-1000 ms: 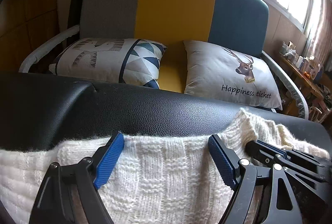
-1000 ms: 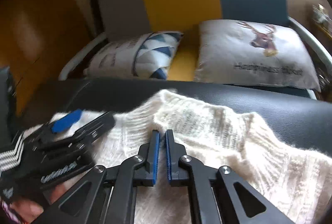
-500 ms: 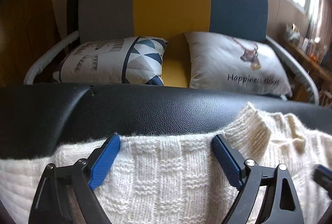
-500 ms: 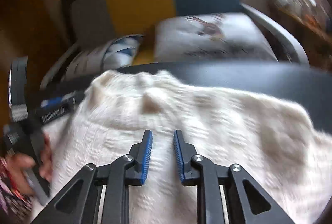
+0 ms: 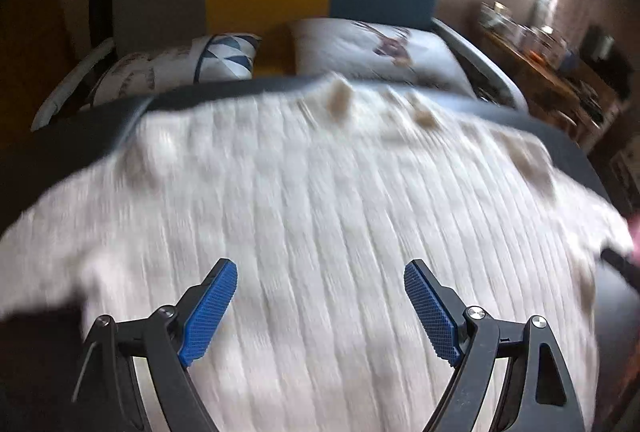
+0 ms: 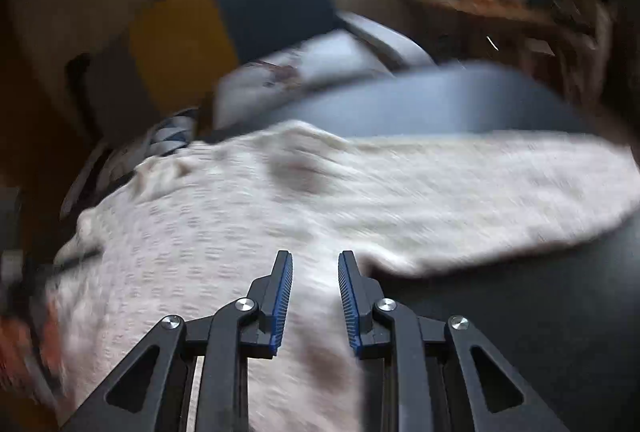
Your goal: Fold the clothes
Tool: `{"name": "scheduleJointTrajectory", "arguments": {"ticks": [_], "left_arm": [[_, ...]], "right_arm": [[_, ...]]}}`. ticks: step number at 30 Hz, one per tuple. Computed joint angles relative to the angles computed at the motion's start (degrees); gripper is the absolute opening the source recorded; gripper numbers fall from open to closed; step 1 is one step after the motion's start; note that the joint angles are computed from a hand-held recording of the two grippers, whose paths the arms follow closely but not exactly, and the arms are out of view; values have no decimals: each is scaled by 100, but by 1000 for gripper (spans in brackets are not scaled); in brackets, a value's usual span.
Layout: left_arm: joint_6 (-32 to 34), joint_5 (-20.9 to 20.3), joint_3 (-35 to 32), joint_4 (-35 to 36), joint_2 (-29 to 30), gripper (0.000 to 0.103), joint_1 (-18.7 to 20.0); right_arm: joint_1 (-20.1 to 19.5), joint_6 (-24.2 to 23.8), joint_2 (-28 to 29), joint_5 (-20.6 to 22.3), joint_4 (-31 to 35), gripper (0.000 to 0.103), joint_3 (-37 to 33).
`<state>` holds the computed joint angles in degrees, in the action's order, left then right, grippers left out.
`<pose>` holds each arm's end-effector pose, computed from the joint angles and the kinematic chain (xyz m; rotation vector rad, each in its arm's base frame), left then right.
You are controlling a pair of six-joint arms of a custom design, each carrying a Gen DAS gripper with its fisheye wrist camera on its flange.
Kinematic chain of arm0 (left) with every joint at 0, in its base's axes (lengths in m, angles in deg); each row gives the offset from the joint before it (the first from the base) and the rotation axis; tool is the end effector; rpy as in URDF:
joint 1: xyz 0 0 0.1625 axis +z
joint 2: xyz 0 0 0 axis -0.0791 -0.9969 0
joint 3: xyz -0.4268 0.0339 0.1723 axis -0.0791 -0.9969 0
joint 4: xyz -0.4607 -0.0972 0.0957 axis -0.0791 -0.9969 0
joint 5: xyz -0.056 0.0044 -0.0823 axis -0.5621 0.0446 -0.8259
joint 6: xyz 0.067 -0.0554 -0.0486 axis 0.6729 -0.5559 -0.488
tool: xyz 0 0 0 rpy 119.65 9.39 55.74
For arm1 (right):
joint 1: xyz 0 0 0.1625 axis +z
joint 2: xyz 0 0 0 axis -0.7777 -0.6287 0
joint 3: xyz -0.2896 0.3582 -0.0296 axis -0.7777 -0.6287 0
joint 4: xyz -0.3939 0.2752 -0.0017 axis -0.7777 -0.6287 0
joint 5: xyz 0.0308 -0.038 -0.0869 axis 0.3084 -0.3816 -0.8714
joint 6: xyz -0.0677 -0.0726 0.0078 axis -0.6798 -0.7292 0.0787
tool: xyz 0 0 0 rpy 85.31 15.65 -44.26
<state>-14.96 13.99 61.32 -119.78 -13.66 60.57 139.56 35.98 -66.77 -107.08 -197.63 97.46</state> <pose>-0.3158 -0.8315 0.1213 0.4322 2.3989 -0.6729 0.0700 -0.7403 0.3504 -0.0952 -2.4466 1.0179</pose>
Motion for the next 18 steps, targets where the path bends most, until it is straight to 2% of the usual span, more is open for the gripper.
{"name": "scheduleJointTrajectory", "arguments": {"ticks": [4, 7, 9, 12, 13, 15, 18], "left_arm": [[369, 128, 790, -804, -162, 87, -181], [707, 396, 929, -921, -68, 87, -269], [795, 502, 937, -954, -22, 88, -286], [556, 387, 825, -759, -11, 96, -212], [436, 269, 799, -695, -33, 98, -173], [440, 257, 811, -741, -21, 98, -176], [516, 364, 825, -785, 30, 100, -210]], "right_arm": [[-518, 1384, -499, 1318, 291, 27, 394], [-825, 2029, -460, 2276, 577, 28, 273], [-889, 2392, -312, 2444, 877, 28, 72], [-829, 2309, -95, 2190, 795, 29, -96], [-810, 2281, -21, 2106, 768, 21, -154], [-762, 2177, 122, 1901, 704, 14, -270], [-569, 1303, 265, 1063, 218, 12, -320]]}}
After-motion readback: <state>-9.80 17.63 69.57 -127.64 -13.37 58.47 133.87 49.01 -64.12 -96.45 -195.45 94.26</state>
